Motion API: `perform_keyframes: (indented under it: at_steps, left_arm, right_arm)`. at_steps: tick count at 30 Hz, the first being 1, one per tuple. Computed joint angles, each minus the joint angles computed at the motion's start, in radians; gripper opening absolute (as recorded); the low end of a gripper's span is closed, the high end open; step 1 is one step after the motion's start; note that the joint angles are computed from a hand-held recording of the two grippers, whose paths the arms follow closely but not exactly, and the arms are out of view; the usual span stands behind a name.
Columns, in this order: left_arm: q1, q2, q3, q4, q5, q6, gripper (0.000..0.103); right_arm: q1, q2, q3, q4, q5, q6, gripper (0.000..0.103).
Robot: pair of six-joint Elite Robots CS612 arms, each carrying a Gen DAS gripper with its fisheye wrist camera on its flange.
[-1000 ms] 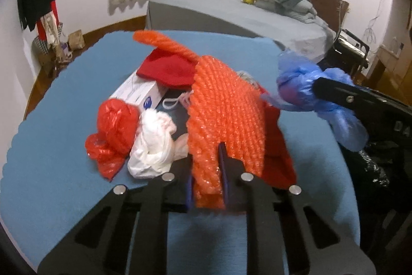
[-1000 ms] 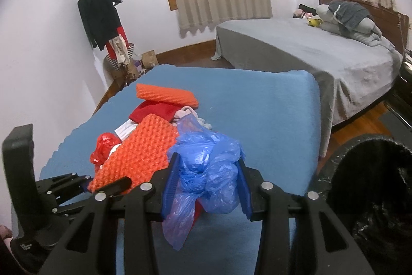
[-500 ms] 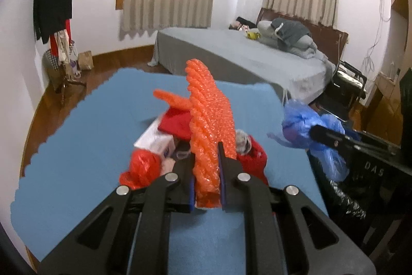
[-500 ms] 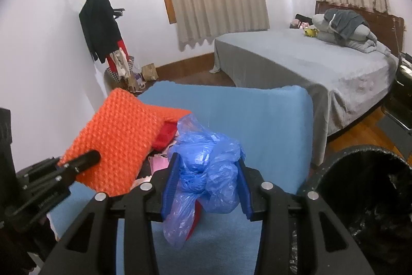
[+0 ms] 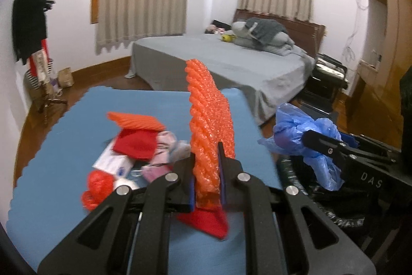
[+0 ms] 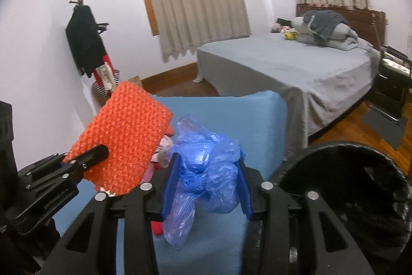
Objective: Collect trash
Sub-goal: 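Carry both items over the bin and open both grippers to drop them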
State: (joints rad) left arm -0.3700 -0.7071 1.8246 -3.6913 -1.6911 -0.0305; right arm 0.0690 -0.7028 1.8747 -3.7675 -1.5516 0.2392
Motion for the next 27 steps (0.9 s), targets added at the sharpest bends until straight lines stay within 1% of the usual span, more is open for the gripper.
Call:
perform_keyframes:
  at_steps: [4,7,9,11,16,19,23,24,26,27]
  left_arm:
    - [-0.023,0.008,-0.013,0.020,-0.047,0.019,0.012]
    - [-0.047,0.017,-0.024,0.032,-0.083,0.047,0.012]
    - [-0.053,0.025,-0.030,0.039,-0.108,0.062,0.012]
    - [-0.068,0.032,-0.040,0.052,-0.135,0.075,0.012]
    - [-0.097,0.053,-0.068,0.085,-0.195,0.095,0.012]
    - [-0.116,0.065,-0.090,0.123,-0.226,0.105,0.012]
    - [-0.138,0.078,-0.113,0.175,-0.249,0.130,0.014]
    - [-0.142,0.080,-0.116,0.184,-0.251,0.136,0.015]
    - [-0.149,0.087,-0.125,0.207,-0.256,0.146,0.023]
    - [-0.151,0.088,-0.126,0.213,-0.256,0.148,0.033]
  right_arm:
    - [-0.018,-0.011,0.036,-0.010,-0.046,0.026,0.041]
    - [-0.036,-0.018,0.067,-0.018,-0.085,0.052,0.041]
    - [-0.048,-0.022,0.085,-0.018,-0.111,0.069,0.041]
    - [-0.065,-0.023,0.109,-0.023,-0.140,0.090,0.041]
    - [-0.090,-0.022,0.142,-0.022,-0.191,0.135,0.042]
    - [-0.105,-0.018,0.159,-0.026,-0.210,0.153,0.042]
    - [-0.119,-0.012,0.180,-0.033,-0.225,0.184,0.045]
    - [-0.121,-0.011,0.184,-0.034,-0.233,0.190,0.046]
    - [-0.123,-0.012,0.188,-0.031,-0.240,0.199,0.048]
    - [-0.124,-0.011,0.191,-0.033,-0.243,0.201,0.049]
